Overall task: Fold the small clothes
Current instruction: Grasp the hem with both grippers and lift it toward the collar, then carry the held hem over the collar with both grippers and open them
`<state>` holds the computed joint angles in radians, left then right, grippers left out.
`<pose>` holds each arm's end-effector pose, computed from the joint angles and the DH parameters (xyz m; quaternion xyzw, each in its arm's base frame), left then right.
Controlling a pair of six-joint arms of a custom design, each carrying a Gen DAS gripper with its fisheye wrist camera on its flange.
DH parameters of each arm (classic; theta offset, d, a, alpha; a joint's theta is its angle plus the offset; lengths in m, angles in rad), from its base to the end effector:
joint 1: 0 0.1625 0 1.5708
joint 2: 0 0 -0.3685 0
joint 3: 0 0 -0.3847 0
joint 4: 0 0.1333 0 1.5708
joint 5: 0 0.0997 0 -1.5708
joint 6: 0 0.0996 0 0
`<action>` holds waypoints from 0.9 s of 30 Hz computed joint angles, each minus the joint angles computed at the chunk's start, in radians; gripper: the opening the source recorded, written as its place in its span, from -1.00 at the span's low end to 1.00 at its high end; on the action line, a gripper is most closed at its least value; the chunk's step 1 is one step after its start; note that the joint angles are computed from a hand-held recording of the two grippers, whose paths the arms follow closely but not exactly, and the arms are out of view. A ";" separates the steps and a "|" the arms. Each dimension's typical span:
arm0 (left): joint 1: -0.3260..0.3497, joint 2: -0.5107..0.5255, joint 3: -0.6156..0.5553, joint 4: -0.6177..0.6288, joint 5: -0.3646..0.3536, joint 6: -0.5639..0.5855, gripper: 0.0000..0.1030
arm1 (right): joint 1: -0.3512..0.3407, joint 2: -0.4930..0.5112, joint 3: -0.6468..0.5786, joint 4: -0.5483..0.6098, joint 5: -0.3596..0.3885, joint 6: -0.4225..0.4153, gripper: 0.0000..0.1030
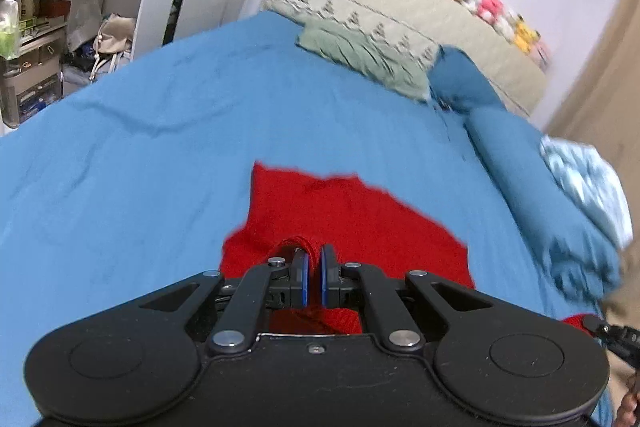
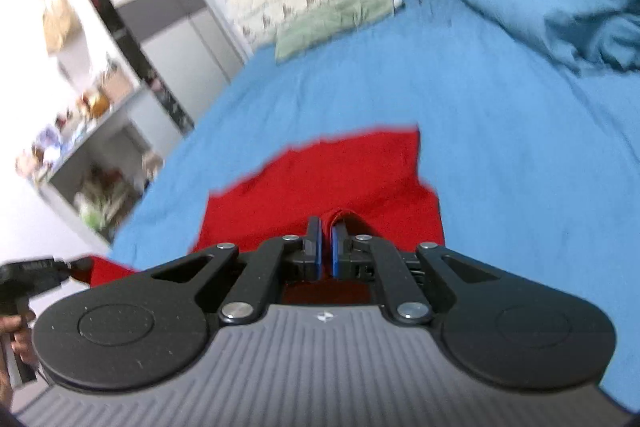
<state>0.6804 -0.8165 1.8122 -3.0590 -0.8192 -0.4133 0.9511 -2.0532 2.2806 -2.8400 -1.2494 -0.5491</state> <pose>-0.3272 -0.5238 0.0912 0.1262 0.8977 -0.3962 0.1454 -0.0609 -0.3690 0.4406 0.0494 -0.8585 0.4863 0.1553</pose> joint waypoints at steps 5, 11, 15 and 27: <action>0.101 0.223 -0.357 -0.007 -0.006 0.177 -0.89 | 0.165 0.352 -0.267 -0.168 -0.152 0.027 -0.62; 0.214 0.514 -0.808 0.078 -0.043 0.276 -0.89 | 0.222 0.728 -0.598 -0.251 -0.279 -0.007 -0.62; 0.273 0.674 -1.044 0.163 -0.055 0.274 -0.89 | 0.204 0.904 -0.756 -0.247 -0.311 0.006 -0.62; 0.315 0.917 -1.448 0.291 -0.002 0.281 -0.24 | 0.179 1.197 -1.056 -0.303 -0.359 0.028 0.11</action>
<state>0.9957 0.1009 0.3647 -2.7684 -0.8210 -0.1319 1.1300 -0.8561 1.2242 -3.1427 -1.6083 -0.5212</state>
